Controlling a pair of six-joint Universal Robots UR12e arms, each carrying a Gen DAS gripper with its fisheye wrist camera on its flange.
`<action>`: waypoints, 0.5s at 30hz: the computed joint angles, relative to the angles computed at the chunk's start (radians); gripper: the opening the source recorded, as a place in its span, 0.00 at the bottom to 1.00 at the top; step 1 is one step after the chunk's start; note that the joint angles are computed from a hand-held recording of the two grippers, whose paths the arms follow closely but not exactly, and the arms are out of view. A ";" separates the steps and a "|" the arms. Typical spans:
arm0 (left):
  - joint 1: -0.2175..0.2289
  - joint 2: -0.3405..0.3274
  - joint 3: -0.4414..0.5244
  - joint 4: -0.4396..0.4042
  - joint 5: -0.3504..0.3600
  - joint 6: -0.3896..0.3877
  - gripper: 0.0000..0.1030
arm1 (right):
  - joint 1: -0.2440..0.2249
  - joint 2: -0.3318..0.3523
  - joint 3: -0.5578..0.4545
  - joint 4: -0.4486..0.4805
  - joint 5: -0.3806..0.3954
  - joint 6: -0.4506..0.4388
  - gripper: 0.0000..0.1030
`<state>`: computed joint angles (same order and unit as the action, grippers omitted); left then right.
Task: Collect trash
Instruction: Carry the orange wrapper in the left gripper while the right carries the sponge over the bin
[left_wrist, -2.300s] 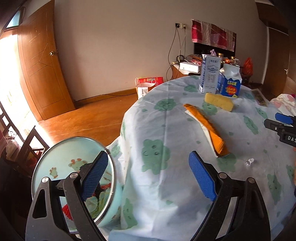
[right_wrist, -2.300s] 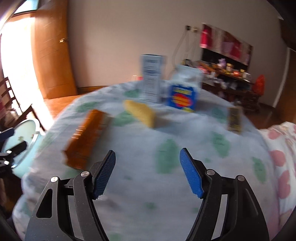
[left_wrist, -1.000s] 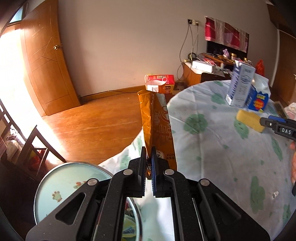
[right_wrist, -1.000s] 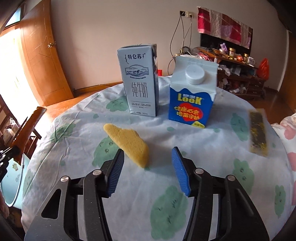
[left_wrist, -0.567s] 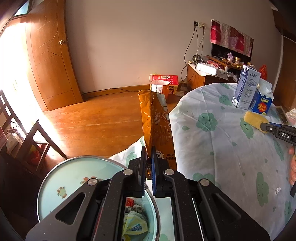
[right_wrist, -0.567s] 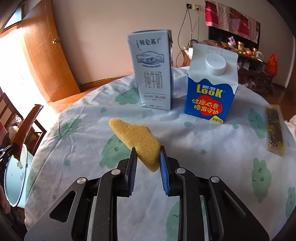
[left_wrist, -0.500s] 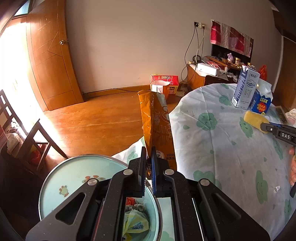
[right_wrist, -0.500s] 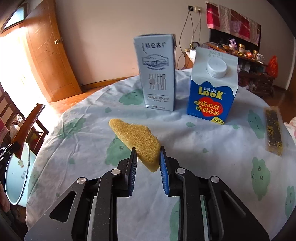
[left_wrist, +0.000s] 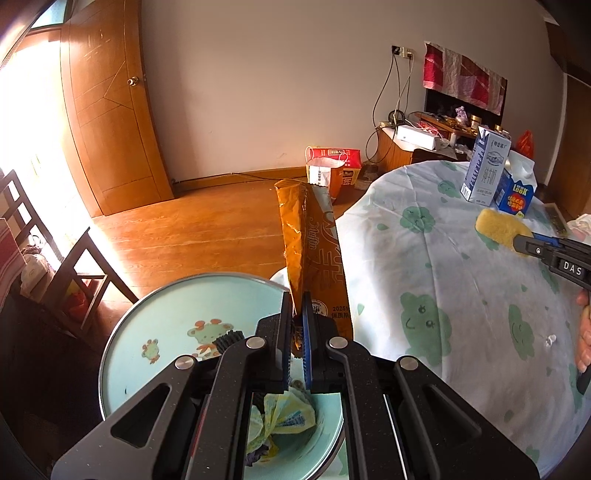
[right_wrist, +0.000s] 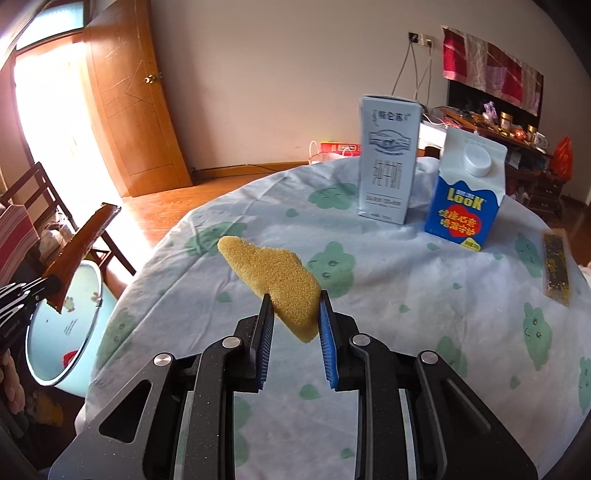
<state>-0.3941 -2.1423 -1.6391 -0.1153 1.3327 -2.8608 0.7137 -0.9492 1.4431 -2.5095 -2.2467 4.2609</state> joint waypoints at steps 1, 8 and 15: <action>0.002 0.003 -0.006 0.001 -0.002 0.002 0.04 | 0.003 0.005 -0.008 -0.002 -0.002 -0.007 0.24; 0.016 0.019 -0.041 0.009 -0.015 0.018 0.04 | 0.018 0.028 -0.046 -0.008 -0.008 -0.038 0.24; 0.028 0.038 -0.075 0.019 -0.026 0.035 0.04 | 0.037 0.051 -0.083 -0.003 -0.018 -0.071 0.24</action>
<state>-0.3657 -2.1045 -1.7144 -0.0963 1.3066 -2.8253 0.7502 -0.8985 1.3597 -2.5127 -2.2645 4.1897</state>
